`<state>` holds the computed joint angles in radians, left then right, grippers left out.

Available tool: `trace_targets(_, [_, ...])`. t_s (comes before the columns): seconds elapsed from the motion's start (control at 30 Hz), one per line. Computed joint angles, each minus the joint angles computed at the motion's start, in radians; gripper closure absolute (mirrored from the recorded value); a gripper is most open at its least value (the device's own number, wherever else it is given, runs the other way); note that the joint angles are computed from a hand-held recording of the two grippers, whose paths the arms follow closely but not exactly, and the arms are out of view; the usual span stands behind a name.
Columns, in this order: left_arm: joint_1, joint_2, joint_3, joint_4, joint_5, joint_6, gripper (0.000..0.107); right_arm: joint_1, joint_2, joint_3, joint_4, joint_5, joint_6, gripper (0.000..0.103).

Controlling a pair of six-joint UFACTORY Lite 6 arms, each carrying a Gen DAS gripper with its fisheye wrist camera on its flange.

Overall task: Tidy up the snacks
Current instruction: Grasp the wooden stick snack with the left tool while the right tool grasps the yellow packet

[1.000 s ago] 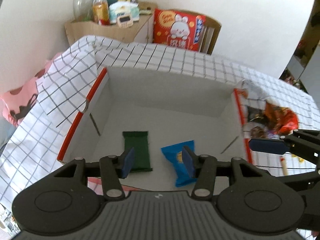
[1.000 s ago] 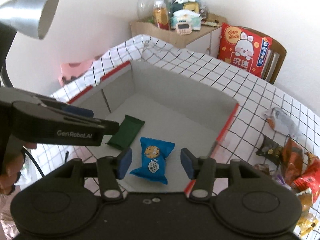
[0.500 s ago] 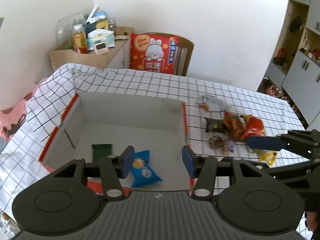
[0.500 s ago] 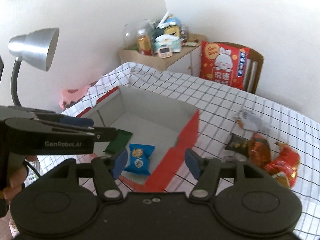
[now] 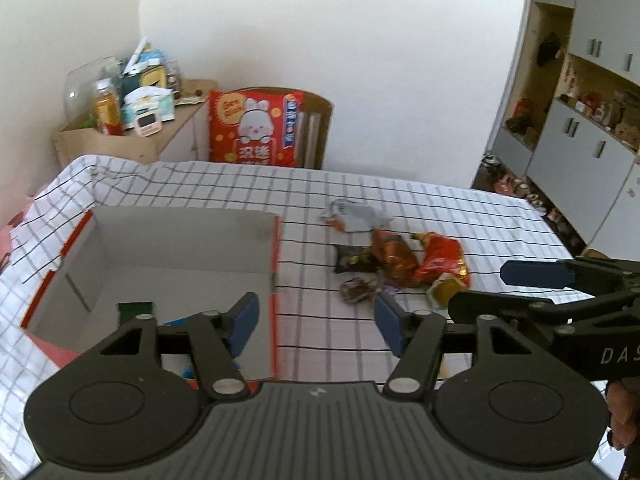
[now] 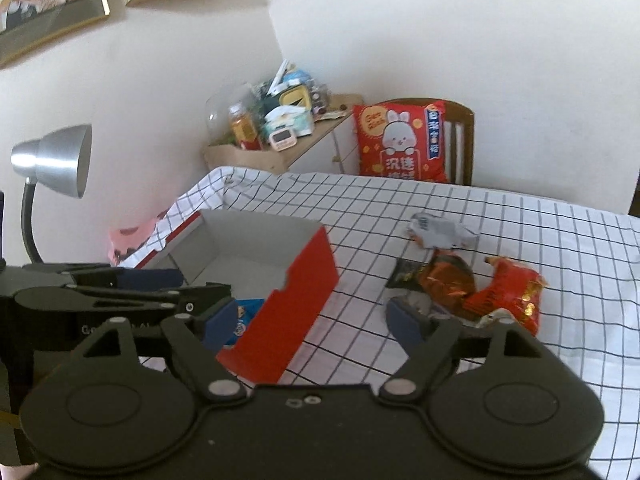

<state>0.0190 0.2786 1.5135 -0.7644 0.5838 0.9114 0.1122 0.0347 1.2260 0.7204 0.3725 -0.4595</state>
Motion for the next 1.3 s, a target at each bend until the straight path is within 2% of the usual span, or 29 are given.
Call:
trace_targets(0.1, [-0.027, -0.027, -0.045, -0.053, -0.012, 0.038, 0.036, -0.050, -0.053, -0.067, 0.114, -0.003, -0.120, 0.011])
trace_targets(0.17, [-0.048, -0.044, -0.078, -0.085, -0.029, 0.061, 0.032, -0.077, -0.079, -0.102, 0.178, -0.005, -0.188, 0.010])
trace_targets(0.23, [-0.073, -0.060, -0.111, -0.115, -0.055, 0.085, 0.028, -0.109, -0.110, -0.146, 0.231, -0.009, -0.248, 0.003])
trace_targets(0.43, [-0.155, -0.052, -0.150, -0.097, -0.109, 0.014, 0.027, -0.228, -0.161, -0.238, 0.379, 0.018, -0.428, 0.000])
trace_targets(0.6, [-0.229, -0.012, -0.139, 0.006, -0.167, -0.139, 0.027, -0.319, -0.144, -0.266, 0.360, 0.016, -0.465, 0.000])
trace_targets(0.77, [-0.310, 0.062, -0.085, 0.203, -0.197, -0.374, 0.027, -0.407, -0.064, -0.255, 0.369, 0.027, -0.530, 0.000])
trace_targets(0.87, [-0.353, 0.133, -0.019, 0.341, -0.182, -0.541, 0.027, -0.438, -0.001, -0.227, 0.355, 0.035, -0.537, 0.000])
trace_targets(1.2, [-0.469, 0.354, 0.192, 0.643, -0.130, -0.902, 0.028, -0.490, 0.218, -0.115, 0.311, 0.057, -0.573, 0.002])
trace_targets(1.3, [-0.475, 0.441, 0.291, 0.660, -0.074, -0.957, 0.028, -0.494, 0.285, -0.066, 0.281, 0.059, -0.550, 0.003])
